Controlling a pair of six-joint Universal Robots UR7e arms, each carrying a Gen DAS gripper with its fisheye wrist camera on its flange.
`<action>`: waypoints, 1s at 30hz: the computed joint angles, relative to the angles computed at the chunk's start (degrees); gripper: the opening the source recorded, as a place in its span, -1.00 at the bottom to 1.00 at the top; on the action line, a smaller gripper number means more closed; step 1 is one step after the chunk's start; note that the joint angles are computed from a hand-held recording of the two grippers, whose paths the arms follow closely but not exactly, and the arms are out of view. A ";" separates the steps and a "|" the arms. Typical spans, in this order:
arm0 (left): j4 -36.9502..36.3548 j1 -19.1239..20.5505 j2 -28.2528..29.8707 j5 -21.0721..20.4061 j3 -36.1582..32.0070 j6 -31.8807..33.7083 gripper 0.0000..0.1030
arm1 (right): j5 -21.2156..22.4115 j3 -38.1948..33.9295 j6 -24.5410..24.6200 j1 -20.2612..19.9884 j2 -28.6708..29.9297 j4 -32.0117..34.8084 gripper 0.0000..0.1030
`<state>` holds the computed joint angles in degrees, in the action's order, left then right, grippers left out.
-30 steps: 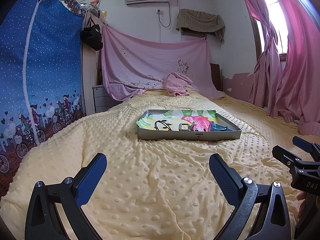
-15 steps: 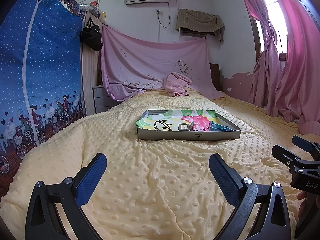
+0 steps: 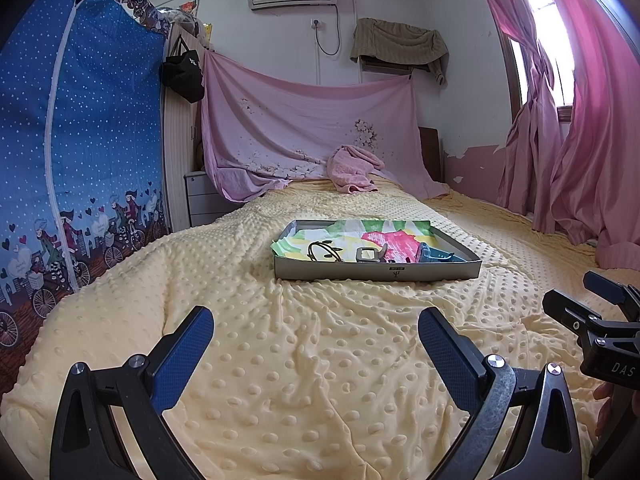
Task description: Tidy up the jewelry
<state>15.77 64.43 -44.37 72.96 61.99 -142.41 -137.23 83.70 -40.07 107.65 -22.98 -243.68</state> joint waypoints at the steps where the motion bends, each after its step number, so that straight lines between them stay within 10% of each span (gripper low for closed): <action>1: 0.01 0.01 0.05 -0.03 -0.10 0.06 1.00 | -0.01 0.01 0.00 0.01 -0.01 0.00 0.98; 30: -0.78 -0.26 0.30 -2.12 0.14 0.54 1.00 | -0.04 0.00 0.05 0.01 -0.02 0.07 0.98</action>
<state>14.99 64.18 -44.07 70.84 62.13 -141.87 -137.27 83.70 -40.02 107.66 -23.00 -243.61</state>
